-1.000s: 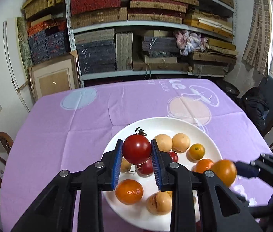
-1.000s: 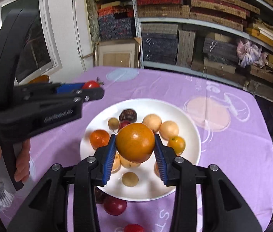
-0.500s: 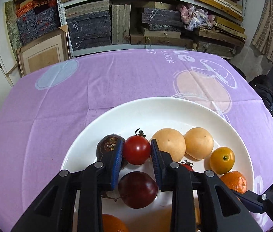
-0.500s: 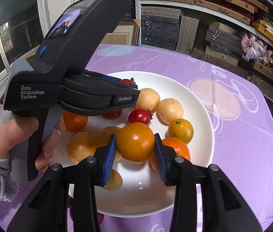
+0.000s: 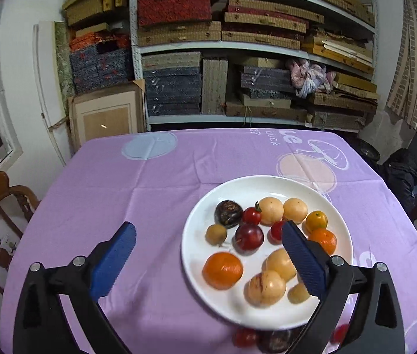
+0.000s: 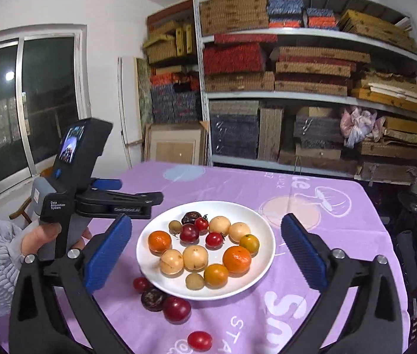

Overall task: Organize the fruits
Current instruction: 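Withdraw both open grippers and move right gripper toward a red tomato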

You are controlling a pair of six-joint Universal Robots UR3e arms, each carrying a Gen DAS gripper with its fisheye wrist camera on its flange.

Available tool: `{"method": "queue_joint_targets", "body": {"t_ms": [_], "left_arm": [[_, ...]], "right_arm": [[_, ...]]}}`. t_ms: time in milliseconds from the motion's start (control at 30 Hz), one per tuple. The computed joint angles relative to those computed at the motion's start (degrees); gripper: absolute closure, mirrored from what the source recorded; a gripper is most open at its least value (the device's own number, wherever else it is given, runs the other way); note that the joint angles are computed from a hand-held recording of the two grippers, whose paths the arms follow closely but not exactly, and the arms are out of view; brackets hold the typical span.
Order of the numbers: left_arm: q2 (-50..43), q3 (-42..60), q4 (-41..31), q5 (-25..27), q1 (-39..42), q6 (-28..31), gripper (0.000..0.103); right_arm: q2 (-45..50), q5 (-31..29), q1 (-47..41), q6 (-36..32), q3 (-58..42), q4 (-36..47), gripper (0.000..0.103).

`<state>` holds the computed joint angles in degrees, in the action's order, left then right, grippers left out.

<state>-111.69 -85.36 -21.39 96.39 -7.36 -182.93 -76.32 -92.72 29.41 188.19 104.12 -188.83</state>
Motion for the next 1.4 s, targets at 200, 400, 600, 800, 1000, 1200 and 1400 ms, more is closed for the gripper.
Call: {"method": "queue_joint_targets", "body": {"t_ms": [200, 400, 600, 800, 1000, 1200, 1400], "left_arm": [[9.7, -28.5, 12.2, 2.0, -2.7, -5.0, 0.003], [8.8, -38.7, 21.9, 2.2, -5.7, -6.4, 0.003], [7.7, -37.4, 17.8, -1.8, -3.0, -6.4, 0.003], [8.3, -38.0, 15.9, -4.9, -0.5, -7.5, 0.003], [6.5, -34.6, 12.3, -0.2, -3.6, -7.2, 0.003], [6.0, -33.5, 10.9, 1.5, -4.6, -7.1, 0.003], [5.7, -33.3, 13.5, -5.4, -1.2, -5.0, 0.003]], "right_arm": [[0.4, -6.6, 4.6, 6.1, 18.6, -12.3, 0.004], [2.5, -4.7, 6.0, 1.8, 14.7, -1.7, 0.004], [2.7, 1.5, 2.3, 3.2, 15.0, 0.3, 0.004], [5.3, 3.6, 1.0, 4.2, 10.0, 4.9, 0.004], [8.5, 3.9, 2.3, 1.6, 3.6, 10.3, 0.004], [8.3, 9.0, -0.4, 2.5, 4.2, 10.7, 0.004], [8.0, 9.8, -1.4, 3.7, 5.1, 10.0, 0.004]]}}
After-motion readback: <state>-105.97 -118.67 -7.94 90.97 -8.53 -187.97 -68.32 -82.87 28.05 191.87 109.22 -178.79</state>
